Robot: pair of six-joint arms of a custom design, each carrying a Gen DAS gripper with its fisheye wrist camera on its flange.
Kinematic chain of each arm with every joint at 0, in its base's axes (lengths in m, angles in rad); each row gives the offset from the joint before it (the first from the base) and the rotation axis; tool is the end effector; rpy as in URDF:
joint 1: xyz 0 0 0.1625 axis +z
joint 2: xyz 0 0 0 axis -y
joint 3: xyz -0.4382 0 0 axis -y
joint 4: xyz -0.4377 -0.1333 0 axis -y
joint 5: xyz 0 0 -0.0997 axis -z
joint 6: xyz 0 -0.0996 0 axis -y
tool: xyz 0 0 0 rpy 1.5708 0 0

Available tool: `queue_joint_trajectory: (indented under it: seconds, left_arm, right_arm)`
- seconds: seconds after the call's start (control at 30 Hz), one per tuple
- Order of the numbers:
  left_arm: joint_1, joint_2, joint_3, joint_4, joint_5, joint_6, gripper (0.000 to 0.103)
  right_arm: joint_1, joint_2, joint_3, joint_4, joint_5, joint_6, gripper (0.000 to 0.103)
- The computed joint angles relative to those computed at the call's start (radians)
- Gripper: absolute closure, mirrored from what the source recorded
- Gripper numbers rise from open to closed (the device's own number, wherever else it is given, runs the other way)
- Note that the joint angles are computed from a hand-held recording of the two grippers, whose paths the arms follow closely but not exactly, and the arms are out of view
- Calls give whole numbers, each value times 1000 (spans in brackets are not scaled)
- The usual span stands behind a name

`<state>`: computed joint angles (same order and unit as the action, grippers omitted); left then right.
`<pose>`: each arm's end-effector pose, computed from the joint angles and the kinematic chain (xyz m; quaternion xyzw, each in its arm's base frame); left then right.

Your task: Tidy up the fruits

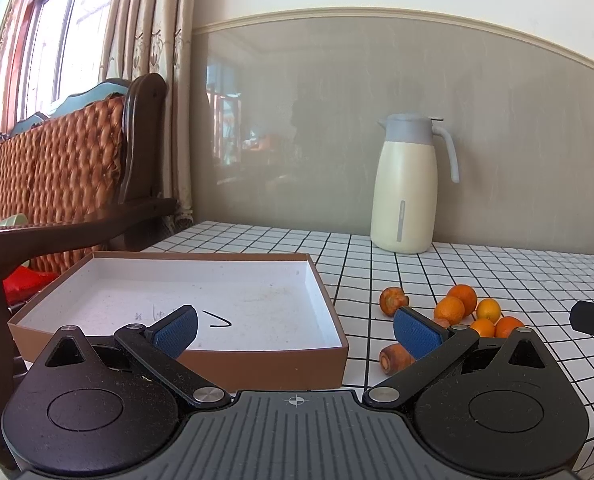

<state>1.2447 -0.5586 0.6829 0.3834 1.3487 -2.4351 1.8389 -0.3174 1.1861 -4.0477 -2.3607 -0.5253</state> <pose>-0.1228 -0.8477 0.2061 0.3741 0.7728 -0.4766 0.1890 0.2631 -0.7214 0.0673 -0.0082 -0.6977 0.6250 0.3500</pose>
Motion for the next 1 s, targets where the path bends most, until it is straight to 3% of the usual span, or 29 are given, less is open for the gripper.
queue_joint_trajectory:
  seconds: [0.77,1.0]
  left_arm:
    - [-3,4,8,36,33,53,0]
    - [-4,10,3,65,53,80,0]
  right_arm:
    - [-4,10,-5,-39,8,-28,6]
    - [-3,6,-10,-11,-28,-9,6]
